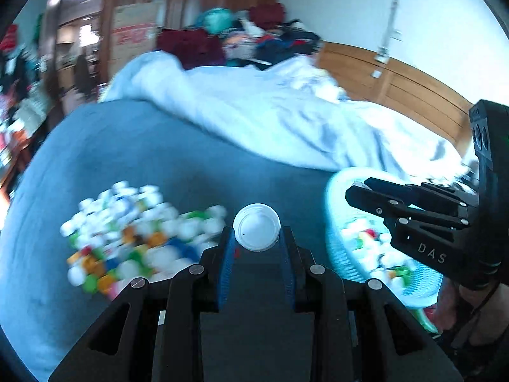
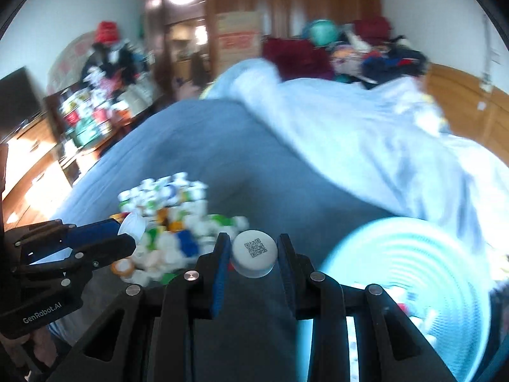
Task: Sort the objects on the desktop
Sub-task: 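Carry both white caps over the blue basket and release them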
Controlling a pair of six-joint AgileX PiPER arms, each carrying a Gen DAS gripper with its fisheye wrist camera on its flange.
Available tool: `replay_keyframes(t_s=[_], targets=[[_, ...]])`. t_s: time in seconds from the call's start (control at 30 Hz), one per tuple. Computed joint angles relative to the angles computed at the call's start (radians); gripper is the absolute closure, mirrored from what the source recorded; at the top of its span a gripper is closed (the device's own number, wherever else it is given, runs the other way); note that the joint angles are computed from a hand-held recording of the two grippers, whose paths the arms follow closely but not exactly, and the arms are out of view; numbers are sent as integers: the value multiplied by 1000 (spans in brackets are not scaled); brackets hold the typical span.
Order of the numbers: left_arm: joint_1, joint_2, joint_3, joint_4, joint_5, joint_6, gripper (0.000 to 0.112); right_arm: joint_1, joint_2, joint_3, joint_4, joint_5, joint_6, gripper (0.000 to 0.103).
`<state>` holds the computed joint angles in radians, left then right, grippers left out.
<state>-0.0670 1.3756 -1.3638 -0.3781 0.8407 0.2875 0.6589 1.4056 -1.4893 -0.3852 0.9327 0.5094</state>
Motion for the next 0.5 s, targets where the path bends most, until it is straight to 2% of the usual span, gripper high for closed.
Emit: replay_keyframes(t_s=[0.17, 0.33, 0.5], targets=[[-215, 111, -152, 115, 37, -146, 89, -152, -125, 62, 48, 58, -67, 70], [-383, 272, -377, 219, 161, -252, 89, -346, -187, 78, 170, 105, -209, 70], [-491, 411, -555, 304, 284, -319, 89, -545, -203, 109, 334, 132, -365, 70]])
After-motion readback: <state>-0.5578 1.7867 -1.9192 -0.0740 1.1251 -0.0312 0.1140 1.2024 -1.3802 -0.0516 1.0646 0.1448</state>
